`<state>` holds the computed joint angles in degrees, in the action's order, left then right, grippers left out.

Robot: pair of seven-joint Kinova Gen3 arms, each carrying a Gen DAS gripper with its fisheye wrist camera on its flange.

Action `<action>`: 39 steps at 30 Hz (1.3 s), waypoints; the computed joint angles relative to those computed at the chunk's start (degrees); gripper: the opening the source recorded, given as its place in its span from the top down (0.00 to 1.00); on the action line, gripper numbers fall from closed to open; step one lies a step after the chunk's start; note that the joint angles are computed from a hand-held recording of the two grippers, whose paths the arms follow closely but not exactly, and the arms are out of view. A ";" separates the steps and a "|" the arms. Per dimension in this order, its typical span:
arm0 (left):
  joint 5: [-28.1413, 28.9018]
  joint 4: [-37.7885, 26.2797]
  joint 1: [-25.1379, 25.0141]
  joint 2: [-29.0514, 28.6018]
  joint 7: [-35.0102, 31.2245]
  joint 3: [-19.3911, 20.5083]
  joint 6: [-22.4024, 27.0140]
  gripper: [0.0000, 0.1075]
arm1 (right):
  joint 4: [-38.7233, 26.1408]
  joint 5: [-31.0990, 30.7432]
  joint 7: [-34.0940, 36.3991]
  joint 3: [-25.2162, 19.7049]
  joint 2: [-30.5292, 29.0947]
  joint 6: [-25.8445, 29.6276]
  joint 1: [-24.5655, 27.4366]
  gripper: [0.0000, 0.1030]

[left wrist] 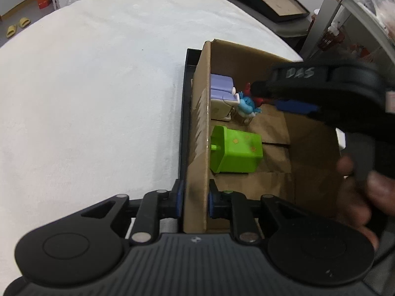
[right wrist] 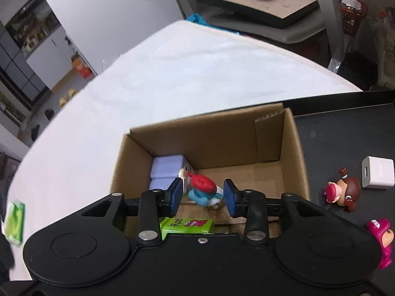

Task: Organize rigid objects
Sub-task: 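Lower the figurine beside the lavender chair and open the right gripper, then move the right gripper back over the tray to the pink figurine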

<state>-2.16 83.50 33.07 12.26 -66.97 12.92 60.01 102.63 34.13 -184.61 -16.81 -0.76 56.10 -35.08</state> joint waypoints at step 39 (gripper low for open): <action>-23.16 -7.26 15.88 1.56 22.86 1.35 14.18 0.51 | 5.83 -0.75 -6.73 -21.43 -14.87 16.07 9.11 0.41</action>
<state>-25.33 76.24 48.94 13.82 -44.11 14.27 74.19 108.46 33.38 -191.34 -38.24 -15.63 72.17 -25.98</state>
